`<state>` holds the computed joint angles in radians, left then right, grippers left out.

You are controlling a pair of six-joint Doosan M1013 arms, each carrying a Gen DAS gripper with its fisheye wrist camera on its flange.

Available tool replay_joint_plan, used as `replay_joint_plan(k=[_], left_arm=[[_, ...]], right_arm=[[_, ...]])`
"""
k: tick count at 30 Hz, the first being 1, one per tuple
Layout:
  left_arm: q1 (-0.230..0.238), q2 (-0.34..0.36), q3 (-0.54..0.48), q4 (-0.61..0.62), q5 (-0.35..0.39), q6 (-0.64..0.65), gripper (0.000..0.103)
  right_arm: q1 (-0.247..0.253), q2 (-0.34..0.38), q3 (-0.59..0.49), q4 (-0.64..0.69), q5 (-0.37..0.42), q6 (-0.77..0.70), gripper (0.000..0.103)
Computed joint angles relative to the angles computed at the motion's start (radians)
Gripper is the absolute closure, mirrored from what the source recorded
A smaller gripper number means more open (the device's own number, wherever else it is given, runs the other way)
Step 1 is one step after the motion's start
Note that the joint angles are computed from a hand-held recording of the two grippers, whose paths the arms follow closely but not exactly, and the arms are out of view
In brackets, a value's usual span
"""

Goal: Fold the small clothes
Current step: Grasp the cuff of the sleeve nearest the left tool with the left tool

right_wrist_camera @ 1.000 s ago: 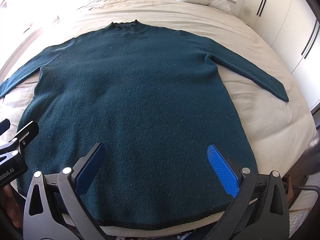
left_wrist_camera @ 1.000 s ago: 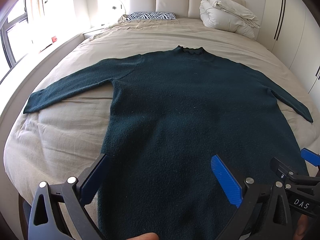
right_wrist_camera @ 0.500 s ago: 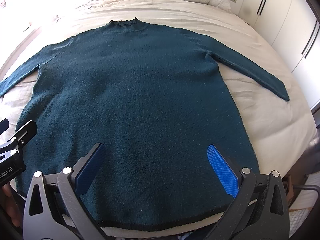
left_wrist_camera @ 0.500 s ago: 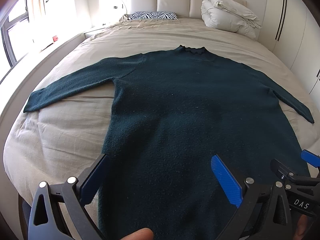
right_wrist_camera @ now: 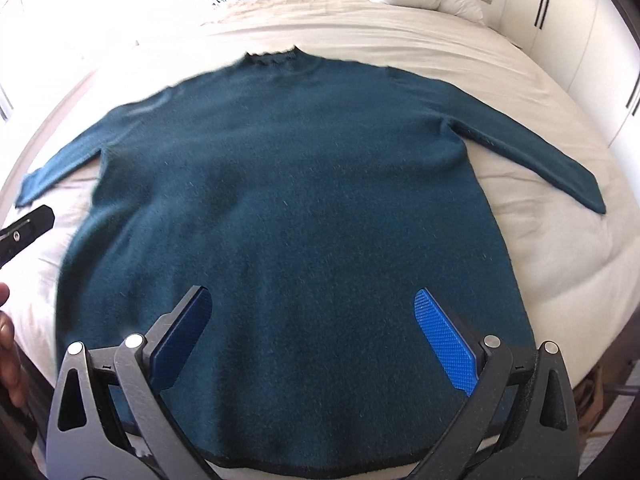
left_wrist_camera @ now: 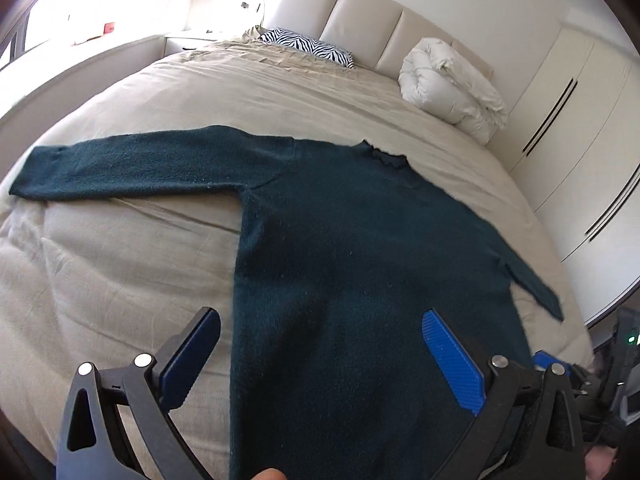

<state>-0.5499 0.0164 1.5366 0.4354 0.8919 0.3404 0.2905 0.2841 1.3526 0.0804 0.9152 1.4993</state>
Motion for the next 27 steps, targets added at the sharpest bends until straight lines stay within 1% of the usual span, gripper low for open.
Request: replay_joint_plan(k=[1,2,3,4,5,7,8,9,10,12,15,16,18,20,22,24,25,27], left_arm=[[0.011,-0.020,0.027,0.031,-0.050,-0.042,0.000],[0.016,-0.037,0.052,0.092,-0.090,-0.100,0.000],[0.024,-0.050,0.071,0.130,-0.120,-0.144,0.000],[0.038,-0.061,0.088,0.134,-0.148,-0.171,0.000],[0.053,-0.063,0.090,0.097,-0.138,-0.170,0.000],[0.097,-0.057,0.079,-0.075,-0.089,-0.087,0.000],[0.115,-0.065,0.093,-0.106,-0.105,-0.088,0.002],[0.123,-0.079,0.114,-0.084,-0.131,-0.122,0.007],[0.117,-0.092,0.133,-0.010,-0.134,-0.193,0.008],[0.130,-0.109,0.150,0.057,-0.120,-0.259,0.008],[0.178,-0.131,0.178,0.098,-0.117,-0.314,0.007],[0.197,-0.142,0.195,0.122,-0.133,-0.353,0.007],[0.237,-0.170,0.243,0.193,-0.198,-0.472,0.007],[0.285,-0.198,0.295,0.254,-0.259,-0.613,0.007],[0.334,-0.224,0.352,0.340,-0.334,-0.807,0.011],[0.371,-0.239,0.392,0.417,-0.361,-0.983,0.022],[0.388,-0.244,0.410,0.451,-0.376,-1.060,0.022],[0.415,-0.245,0.433,0.474,-0.391,-1.159,0.023]], right_arm=[[-0.002,0.002,-0.009,0.028,-0.004,-0.015,0.000],[-0.005,0.005,-0.018,0.057,-0.009,-0.032,0.000],[-0.007,0.008,-0.028,0.088,-0.014,-0.048,0.000],[-0.007,0.011,-0.036,0.114,-0.019,-0.063,0.000],[-0.005,0.017,-0.051,0.129,-0.016,-0.074,0.000],[0.005,0.031,-0.081,0.122,-0.005,-0.082,0.000],[0.010,0.038,-0.094,0.122,0.000,-0.089,0.000],[0.015,0.045,-0.110,0.120,0.005,-0.093,0.000],[0.019,0.052,-0.123,0.117,0.010,-0.090,0.000],[0.026,0.065,-0.148,0.121,0.018,-0.085,0.000],[0.027,0.088,-0.186,0.149,0.044,-0.087,0.000],[0.028,0.097,-0.199,0.162,0.060,-0.092,0.000],[0.027,0.117,-0.228,0.201,0.090,-0.095,0.000],[0.021,0.124,-0.234,0.265,0.092,-0.096,0.001],[0.017,0.135,-0.242,0.327,0.094,-0.086,0.001],[0.018,0.142,-0.248,0.350,0.092,-0.085,0.001],[0.022,0.146,-0.251,0.353,0.086,-0.096,0.001],[0.028,0.151,-0.252,0.372,0.076,-0.119,0.001]])
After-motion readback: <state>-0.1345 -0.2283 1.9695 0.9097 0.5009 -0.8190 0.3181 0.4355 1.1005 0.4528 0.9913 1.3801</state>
